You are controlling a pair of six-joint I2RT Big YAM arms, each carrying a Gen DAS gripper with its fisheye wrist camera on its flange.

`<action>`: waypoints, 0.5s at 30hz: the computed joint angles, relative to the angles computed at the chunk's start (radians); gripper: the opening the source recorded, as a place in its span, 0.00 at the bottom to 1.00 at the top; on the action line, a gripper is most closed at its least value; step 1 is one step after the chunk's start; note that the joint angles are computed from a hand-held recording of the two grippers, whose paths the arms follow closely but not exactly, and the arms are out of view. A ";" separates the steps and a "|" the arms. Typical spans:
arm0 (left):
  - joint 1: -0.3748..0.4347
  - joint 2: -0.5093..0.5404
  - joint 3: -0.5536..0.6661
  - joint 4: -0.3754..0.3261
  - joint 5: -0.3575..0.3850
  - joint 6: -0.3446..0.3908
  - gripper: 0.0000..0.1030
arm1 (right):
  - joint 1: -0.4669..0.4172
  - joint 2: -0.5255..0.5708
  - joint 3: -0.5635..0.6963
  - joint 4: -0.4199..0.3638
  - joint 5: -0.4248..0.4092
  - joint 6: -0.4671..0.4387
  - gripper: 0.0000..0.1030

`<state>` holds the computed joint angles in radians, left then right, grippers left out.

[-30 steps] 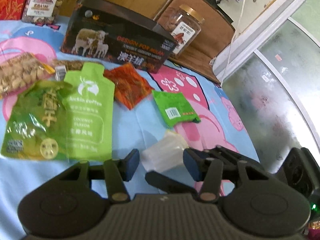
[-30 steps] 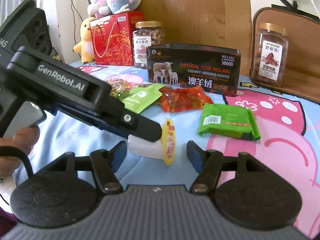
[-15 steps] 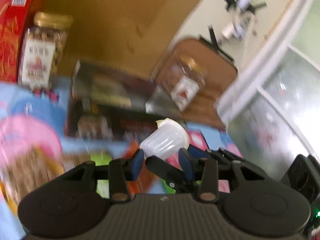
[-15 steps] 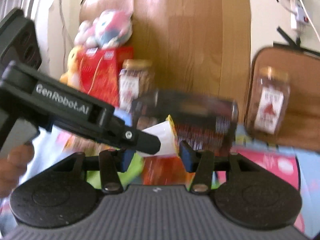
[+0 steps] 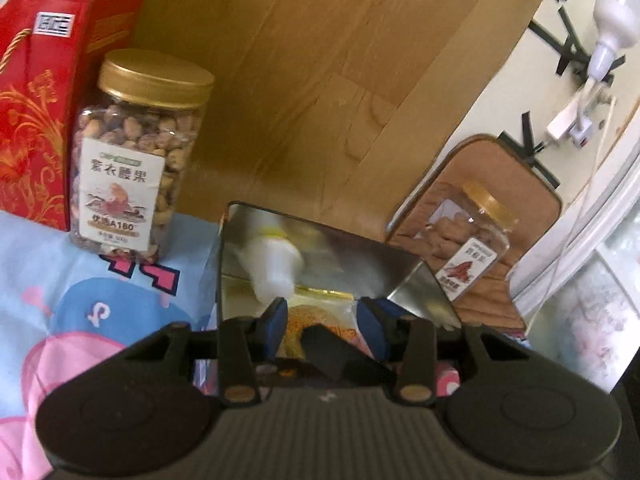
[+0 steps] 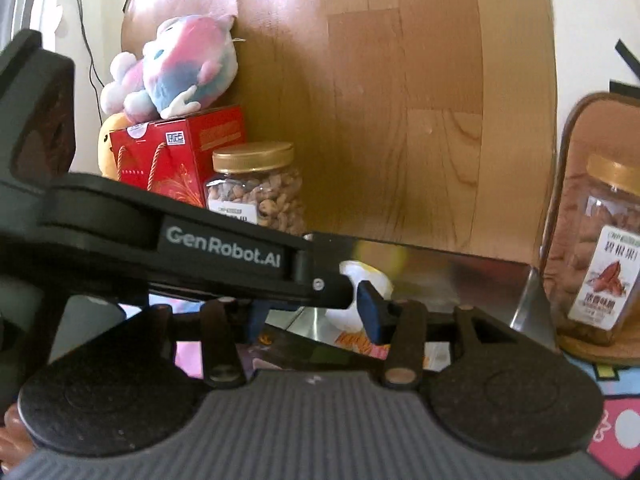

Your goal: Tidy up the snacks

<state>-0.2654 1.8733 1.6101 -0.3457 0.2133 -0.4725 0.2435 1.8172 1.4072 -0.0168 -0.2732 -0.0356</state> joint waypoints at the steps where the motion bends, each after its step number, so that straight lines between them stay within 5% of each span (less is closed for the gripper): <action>1: 0.003 -0.021 -0.031 0.030 0.010 -0.001 0.38 | -0.005 -0.012 -0.019 0.019 -0.013 0.006 0.51; 7: 0.018 -0.166 -0.244 0.162 0.008 0.053 0.39 | -0.064 -0.131 -0.223 0.151 -0.063 0.084 0.51; 15: 0.098 -0.284 -0.453 0.187 -0.020 0.014 0.39 | -0.113 -0.167 -0.299 -0.054 -0.271 0.159 0.48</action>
<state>-0.1679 1.5897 1.1572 -0.1586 0.1934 -0.4584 0.1304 1.6505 1.1081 -0.0706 -0.5437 0.1232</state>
